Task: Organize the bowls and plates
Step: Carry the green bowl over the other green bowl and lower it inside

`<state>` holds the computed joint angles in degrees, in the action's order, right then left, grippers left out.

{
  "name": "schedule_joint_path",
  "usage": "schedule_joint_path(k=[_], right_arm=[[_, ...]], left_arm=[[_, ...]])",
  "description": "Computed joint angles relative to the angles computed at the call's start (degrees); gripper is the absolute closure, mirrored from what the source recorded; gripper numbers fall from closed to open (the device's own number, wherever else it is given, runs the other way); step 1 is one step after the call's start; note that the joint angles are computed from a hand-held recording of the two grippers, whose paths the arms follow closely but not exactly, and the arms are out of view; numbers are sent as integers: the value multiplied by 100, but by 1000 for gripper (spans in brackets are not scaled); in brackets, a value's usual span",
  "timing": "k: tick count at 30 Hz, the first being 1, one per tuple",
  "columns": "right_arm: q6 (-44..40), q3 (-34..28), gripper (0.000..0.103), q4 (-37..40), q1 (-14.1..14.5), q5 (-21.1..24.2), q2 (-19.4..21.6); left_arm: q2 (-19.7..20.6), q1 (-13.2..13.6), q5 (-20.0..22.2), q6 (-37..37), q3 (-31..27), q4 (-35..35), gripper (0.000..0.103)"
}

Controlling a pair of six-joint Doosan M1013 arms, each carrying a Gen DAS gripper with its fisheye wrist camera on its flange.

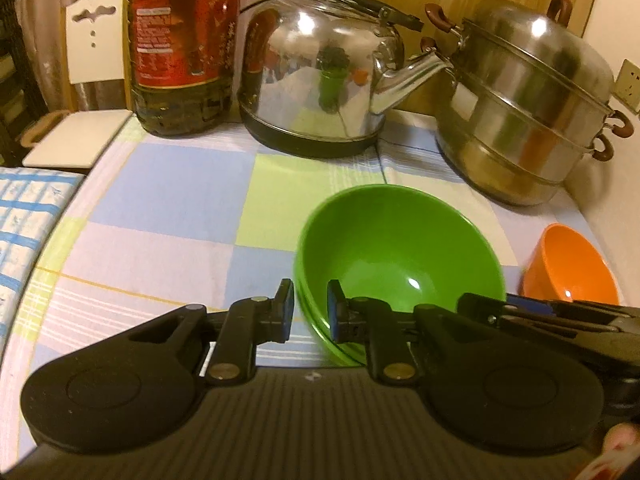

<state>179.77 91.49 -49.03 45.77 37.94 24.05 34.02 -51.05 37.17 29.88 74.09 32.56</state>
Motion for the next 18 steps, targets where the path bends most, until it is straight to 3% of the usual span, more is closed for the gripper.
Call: schedule_joint_path(k=[8,18], right_arm=[[829,229,74,-456,-54,-313,-163],[1215,331,74,-775,-14,-288,-268]], left_arm=[[-63,14,-151,-282,91,126,88],[-102,4,-194,-349,129,177,88]])
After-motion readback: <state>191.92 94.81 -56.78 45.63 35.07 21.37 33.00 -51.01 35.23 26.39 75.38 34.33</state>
